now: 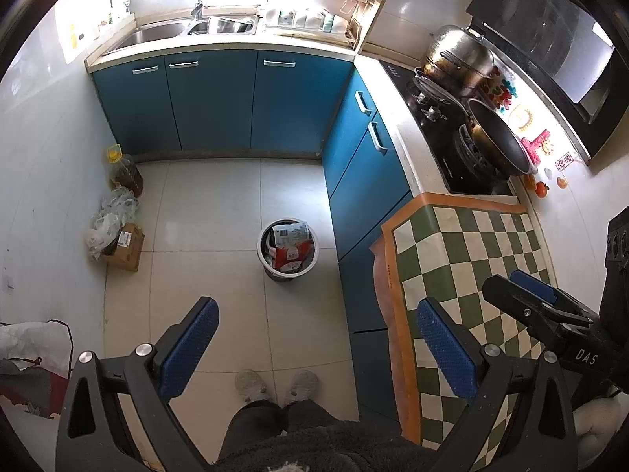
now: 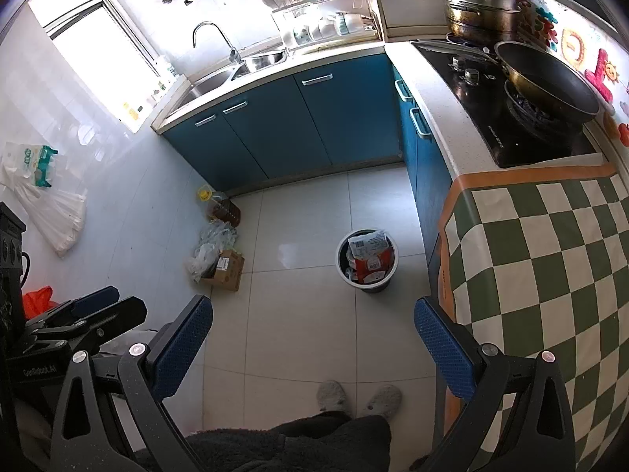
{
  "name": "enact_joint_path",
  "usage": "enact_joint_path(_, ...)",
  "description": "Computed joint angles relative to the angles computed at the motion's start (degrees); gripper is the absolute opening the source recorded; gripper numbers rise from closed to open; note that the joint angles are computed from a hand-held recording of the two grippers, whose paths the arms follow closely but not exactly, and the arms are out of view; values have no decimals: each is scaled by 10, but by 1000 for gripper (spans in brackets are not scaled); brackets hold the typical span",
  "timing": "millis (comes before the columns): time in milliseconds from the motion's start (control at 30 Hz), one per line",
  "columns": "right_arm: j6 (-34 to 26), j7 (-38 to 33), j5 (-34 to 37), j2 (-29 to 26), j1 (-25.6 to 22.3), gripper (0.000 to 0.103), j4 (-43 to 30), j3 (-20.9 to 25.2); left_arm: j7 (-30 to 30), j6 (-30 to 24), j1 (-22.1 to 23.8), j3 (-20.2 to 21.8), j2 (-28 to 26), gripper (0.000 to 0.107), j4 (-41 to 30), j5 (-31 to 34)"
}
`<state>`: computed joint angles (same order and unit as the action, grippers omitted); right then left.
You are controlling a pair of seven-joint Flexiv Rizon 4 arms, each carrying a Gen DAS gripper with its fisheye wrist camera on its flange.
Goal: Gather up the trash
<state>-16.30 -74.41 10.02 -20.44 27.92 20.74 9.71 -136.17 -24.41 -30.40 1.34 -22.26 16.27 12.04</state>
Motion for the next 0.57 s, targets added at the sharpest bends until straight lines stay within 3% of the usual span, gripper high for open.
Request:
enact_joint_path(133,1,1,0,0,0,103,1,0,1,17,5,-3,14,103,28,-4)
enact_joint_path(467,0,1,0,0,0,103,0,0,0,9,2,-5,10,103,18,6)
enact_joint_path(567,2,3,-1,1,2,103,2,0,2,28,4,-7,31,103,57,5)
